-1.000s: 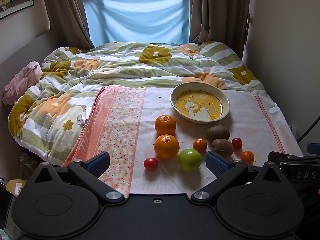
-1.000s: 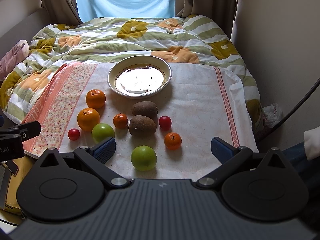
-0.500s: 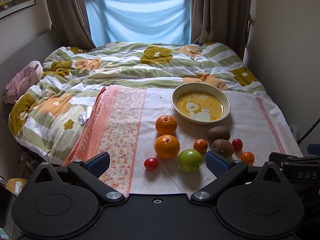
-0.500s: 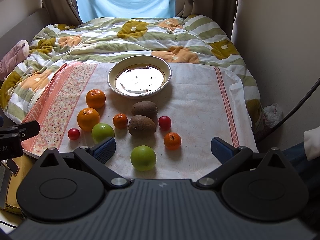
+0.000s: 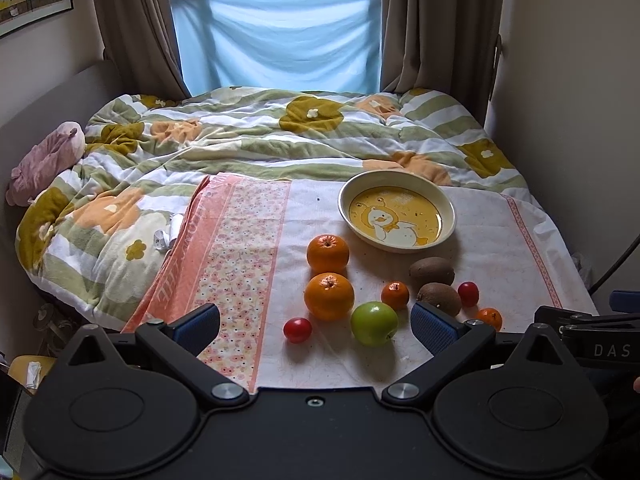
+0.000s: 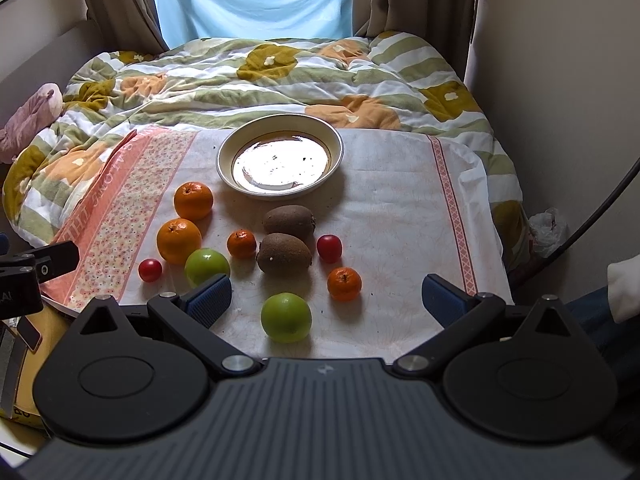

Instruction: Organize fruits

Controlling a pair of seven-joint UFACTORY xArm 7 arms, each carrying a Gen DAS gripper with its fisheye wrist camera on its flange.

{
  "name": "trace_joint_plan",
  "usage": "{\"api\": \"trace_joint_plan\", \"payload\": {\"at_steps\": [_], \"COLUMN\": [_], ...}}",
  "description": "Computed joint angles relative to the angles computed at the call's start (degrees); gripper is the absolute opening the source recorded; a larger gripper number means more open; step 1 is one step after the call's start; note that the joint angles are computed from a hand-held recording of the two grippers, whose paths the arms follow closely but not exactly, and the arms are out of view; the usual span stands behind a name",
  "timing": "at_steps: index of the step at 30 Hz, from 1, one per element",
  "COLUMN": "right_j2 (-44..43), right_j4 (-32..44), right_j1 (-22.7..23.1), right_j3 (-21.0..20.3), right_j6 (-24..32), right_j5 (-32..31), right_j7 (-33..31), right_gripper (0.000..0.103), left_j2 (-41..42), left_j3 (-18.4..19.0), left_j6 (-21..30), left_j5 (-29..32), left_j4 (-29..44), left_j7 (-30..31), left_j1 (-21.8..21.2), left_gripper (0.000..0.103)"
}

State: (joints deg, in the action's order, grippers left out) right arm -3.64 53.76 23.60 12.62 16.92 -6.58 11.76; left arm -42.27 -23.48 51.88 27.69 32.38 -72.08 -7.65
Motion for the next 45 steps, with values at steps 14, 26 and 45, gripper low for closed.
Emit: {"api": "trace_joint_plan", "payload": {"at_steps": [14, 26, 45], "right_j2": [4.36, 18.88, 34.09], "right_j4": [1.99, 11.64, 27.86], "right_j1": [3.06, 9.4, 18.5], "right_j3": [-0.39, -1.17, -7.01], "right_j6": [-0.84, -2.93, 7.28], "right_j5": [24.48, 5.2, -12.5], "right_j7": [-26.88, -5.57, 10.43], "right_gripper": [0.103, 0.103, 0.091], "left_j2": [0.5, 10.29, 33.05], "left_j3": [5.84, 18.31, 40.27], "left_j6": [-4.78, -26.37, -36.68], "left_j5": [1.27, -0.99, -41.04], "left_j4": [-2.85, -8.07, -0.36], "left_j7": [5.61, 32.9, 92.13], "left_j1": [2.84, 7.34, -10.87], "left_gripper": [0.103, 0.099, 0.097]}}
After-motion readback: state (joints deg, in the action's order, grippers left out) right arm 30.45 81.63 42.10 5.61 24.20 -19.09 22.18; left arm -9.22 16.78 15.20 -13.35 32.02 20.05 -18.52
